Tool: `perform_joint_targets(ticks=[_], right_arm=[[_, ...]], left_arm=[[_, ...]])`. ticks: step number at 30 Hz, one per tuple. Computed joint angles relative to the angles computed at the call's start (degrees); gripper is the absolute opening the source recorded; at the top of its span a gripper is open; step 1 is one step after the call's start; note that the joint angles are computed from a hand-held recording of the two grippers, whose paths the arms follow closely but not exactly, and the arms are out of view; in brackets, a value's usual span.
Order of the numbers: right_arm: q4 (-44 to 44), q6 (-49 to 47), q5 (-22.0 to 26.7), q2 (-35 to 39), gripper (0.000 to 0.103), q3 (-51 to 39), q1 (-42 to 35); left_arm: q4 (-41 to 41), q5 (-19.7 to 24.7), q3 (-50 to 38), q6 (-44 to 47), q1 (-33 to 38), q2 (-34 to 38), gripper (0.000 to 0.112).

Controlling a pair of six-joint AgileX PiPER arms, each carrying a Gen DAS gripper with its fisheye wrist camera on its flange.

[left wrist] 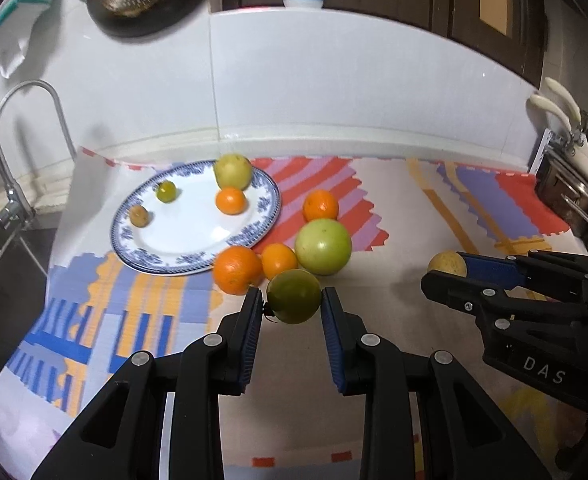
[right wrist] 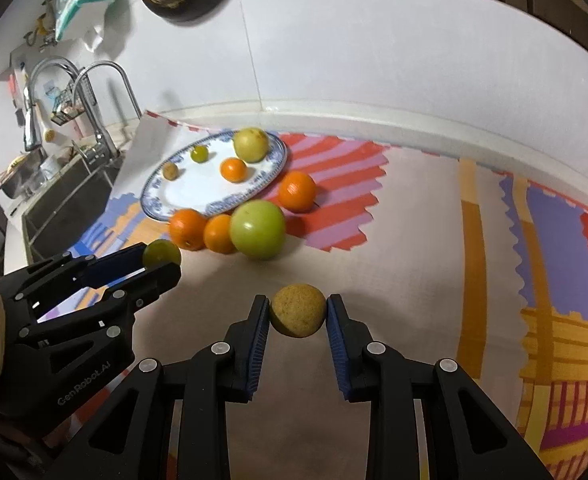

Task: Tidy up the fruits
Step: 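Carry both held fruits over the white plate and lower them onto it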

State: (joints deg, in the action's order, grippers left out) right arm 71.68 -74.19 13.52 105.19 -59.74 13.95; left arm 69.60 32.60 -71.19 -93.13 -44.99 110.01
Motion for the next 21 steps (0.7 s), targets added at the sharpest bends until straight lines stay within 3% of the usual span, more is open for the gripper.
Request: perform_joint_targets(ticks=[8,16,19,21], right_arm=[[7.7,-5.1,-1.9,-5.0,0.03,3.0,3.6],[12.2,-6.7,-6.9,-7.6,0.03,3.4,10.1],[12.2,-5.3,-8.9,-7.5,0.03,2.3,12.5],[6.5,1.4,-10.7,-7.3,0.03,1.2,14.3]], left_arm=[[5.3,1.8,8.0,-5.3,-0.8,-8.3,0.03],[9.3,1.5,14.5,-7.0,1.1,-15.3,0.03],[11.1,-0.1,16.6,-6.9,3.2,-17.7,0.03],[12.3,-1.6,17.8,-6.7,4.9,-19.2,0.03]])
